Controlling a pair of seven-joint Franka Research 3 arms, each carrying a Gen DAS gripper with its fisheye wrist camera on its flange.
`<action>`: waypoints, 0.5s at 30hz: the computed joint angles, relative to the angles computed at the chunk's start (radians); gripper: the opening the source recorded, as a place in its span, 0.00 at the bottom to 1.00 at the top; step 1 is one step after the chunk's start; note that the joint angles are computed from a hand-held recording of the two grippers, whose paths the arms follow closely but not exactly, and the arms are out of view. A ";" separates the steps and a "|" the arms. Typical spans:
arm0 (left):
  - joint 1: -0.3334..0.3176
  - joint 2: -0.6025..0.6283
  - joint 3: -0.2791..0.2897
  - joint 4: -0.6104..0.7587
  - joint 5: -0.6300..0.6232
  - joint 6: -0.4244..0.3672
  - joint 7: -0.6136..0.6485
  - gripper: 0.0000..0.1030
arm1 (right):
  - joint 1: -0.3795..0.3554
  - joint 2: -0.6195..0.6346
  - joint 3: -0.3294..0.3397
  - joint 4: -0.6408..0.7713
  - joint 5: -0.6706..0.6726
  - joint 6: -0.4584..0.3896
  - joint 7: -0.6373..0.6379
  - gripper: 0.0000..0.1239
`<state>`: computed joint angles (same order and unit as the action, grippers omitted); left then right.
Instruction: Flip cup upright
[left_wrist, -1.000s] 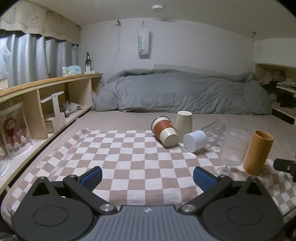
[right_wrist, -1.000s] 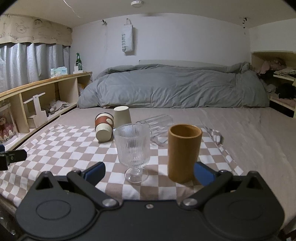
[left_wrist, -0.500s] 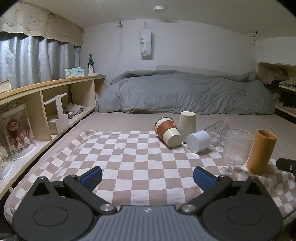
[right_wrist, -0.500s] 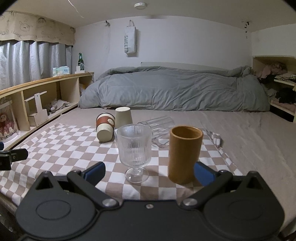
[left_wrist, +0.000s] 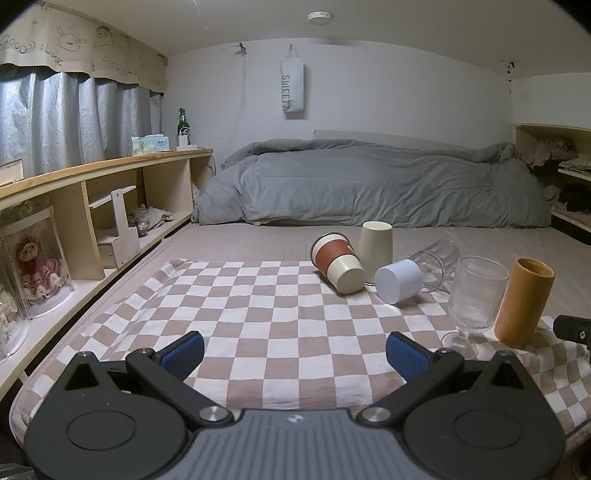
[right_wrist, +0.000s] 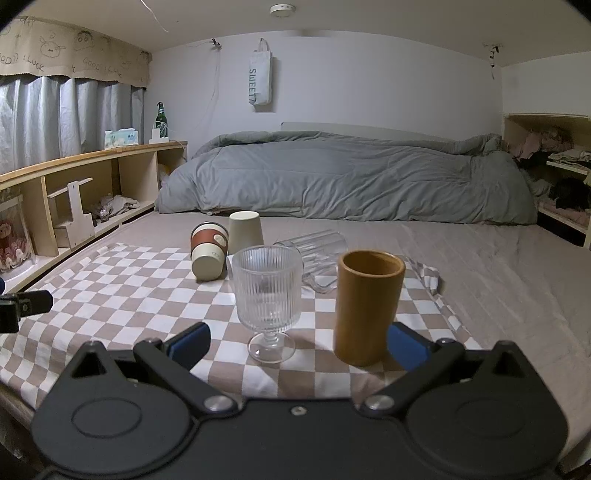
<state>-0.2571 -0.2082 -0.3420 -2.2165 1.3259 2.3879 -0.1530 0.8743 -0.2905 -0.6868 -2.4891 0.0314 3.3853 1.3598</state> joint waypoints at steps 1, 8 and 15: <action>0.000 0.000 0.000 0.000 0.000 0.000 0.000 1.00 | 0.001 0.000 -0.001 0.001 -0.001 0.000 0.000 0.83; 0.000 -0.002 0.001 -0.002 0.000 0.002 0.000 1.00 | 0.007 -0.001 -0.007 0.001 -0.002 -0.001 -0.001 0.83; 0.000 -0.002 0.001 -0.002 0.001 0.003 0.000 1.00 | 0.006 -0.001 -0.006 0.001 0.000 0.000 -0.003 0.83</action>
<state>-0.2570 -0.2098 -0.3413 -2.2185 1.3270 2.3909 -0.1525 0.8806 -0.2916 -0.6931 -2.4880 0.0316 3.3851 1.3571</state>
